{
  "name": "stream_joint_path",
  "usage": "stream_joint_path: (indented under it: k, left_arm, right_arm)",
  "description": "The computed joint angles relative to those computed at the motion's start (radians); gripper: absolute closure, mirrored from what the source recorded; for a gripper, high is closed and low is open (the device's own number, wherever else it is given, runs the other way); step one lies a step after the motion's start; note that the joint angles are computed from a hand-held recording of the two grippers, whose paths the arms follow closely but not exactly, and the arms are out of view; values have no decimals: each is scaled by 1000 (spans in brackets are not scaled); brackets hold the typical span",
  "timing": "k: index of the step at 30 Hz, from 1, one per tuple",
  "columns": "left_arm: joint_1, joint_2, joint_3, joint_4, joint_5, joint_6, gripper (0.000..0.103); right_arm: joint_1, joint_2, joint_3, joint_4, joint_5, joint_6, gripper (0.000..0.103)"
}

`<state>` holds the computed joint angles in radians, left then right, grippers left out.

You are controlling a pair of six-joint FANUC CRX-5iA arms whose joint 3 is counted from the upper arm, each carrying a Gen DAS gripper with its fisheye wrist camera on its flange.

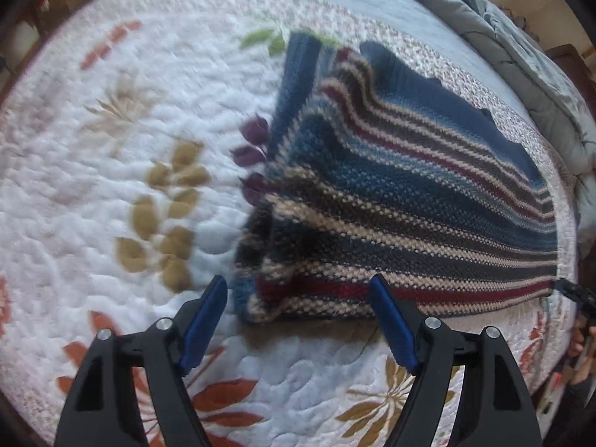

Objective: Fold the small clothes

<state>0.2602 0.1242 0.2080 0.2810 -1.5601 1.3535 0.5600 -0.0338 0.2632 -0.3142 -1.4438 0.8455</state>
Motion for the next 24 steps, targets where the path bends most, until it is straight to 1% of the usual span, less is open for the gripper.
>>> stream_joint_path:
  k: [4, 6, 7, 8, 9, 10, 11, 12, 13, 16, 18, 21, 24]
  left_arm:
    - [-11, 21, -12, 3, 8, 15, 17]
    - [-24, 33, 0, 1, 10, 25, 17]
    - [-33, 32, 1, -7, 11, 24, 17]
    - [-45, 31, 5, -19, 13, 30, 22]
    - [-56, 32, 10, -30, 13, 39, 34]
    - [-64, 39, 20, -40, 11, 50, 39]
    - [-54, 39, 9, -5, 7, 57, 59]
    - [-44, 39, -8, 42, 6, 66, 69]
    - [-31, 39, -25, 86, 5, 89, 70]
    - [-31, 22, -34, 82, 12, 114, 73]
    - [-24, -6, -57, 99, 29, 130, 74]
    - [20, -56, -95, 139, 24, 113, 75]
    - [35, -94, -119, 166, -2, 111, 75]
  right_arm:
    - [-7, 25, -7, -49, 20, 33, 33]
    - [7, 39, -3, -43, 32, 54, 37]
    - [15, 46, 2, -40, 40, 67, 42]
    - [13, 48, 3, -52, 46, 76, 50]
    - [21, 54, 7, -45, 49, 73, 58]
    - [31, 59, 11, -36, 50, 73, 63]
    - [33, 63, 15, -43, 55, 75, 73]
    - [31, 60, 13, -53, 62, 73, 75]
    - [34, 56, 10, -51, 69, 65, 76]
    - [60, 25, -5, -11, 91, 44, 79]
    - [63, -5, -20, -8, 114, 30, 80]
    - [69, -51, -39, 9, 127, 14, 83]
    - [80, -103, -62, 29, 121, -13, 85]
